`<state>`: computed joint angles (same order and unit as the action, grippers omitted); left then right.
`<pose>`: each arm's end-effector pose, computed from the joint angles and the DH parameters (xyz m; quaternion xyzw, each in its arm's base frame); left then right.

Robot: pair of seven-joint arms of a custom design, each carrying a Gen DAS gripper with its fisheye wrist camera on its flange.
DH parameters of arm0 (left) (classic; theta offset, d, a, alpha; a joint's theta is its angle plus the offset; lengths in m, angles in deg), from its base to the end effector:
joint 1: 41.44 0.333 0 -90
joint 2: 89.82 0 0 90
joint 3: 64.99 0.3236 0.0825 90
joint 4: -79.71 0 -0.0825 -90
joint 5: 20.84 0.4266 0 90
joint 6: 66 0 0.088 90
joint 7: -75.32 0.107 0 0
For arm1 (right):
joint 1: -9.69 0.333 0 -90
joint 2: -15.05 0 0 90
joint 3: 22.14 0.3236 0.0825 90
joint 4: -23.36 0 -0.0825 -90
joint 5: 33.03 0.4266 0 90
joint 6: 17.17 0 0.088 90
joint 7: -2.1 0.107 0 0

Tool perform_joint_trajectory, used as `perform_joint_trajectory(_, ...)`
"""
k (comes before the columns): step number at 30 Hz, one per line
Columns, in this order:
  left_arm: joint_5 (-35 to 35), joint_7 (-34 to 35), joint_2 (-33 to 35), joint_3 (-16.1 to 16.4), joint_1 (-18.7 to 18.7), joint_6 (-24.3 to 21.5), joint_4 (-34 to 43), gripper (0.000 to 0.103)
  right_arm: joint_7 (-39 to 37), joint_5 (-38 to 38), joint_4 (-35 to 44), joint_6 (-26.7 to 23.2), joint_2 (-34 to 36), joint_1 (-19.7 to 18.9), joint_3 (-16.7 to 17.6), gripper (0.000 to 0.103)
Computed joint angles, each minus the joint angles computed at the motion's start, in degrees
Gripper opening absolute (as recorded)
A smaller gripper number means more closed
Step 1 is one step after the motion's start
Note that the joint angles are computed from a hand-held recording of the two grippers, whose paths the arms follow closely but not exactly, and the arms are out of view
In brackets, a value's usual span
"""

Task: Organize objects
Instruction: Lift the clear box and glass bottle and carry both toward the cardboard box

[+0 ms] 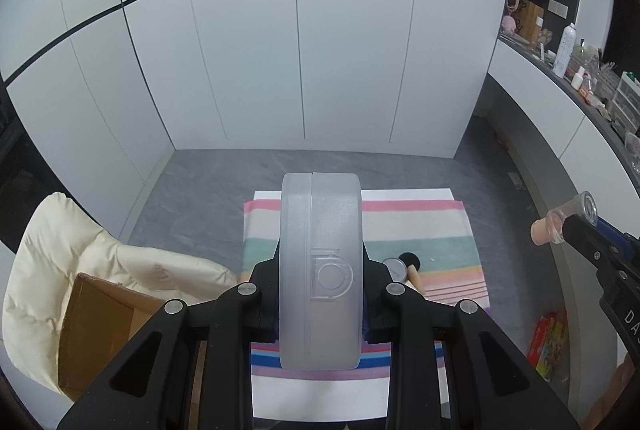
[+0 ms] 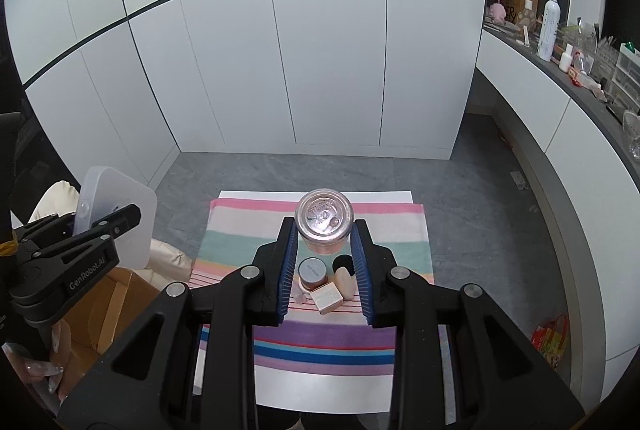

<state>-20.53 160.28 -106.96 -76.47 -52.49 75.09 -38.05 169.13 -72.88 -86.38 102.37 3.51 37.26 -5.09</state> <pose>0.5087 -0.2254 0.6411 -0.5492 0.7614 -0.2770 0.2045 0.4219 0.3912 0.6276 -0.5407 0.7471 -0.2910 0.2548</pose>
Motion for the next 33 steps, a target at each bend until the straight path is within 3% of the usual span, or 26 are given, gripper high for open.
perform_joint_trajectory(12,-0.5,0.6,-1.7,0.1,-0.5,-1.0,-1.3,0.028,-1.1,1.5,-0.9,0.0,-1.3,0.2,0.3,0.028)
perform_joint_trajectory(19,-1.2,0.4,-5.7,0.5,-0.7,-2.1,-4.7,0.028,0.7,2.3,-2.4,-2.6,-3.2,0.8,1.6,0.028)
perform_joint_trajectory(33,-3.5,6.5,-23.5,2.4,-3.4,-3.6,-16.9,0.028,3.8,4.6,-6.7,-7.1,-9.2,3.2,6.9,0.028)
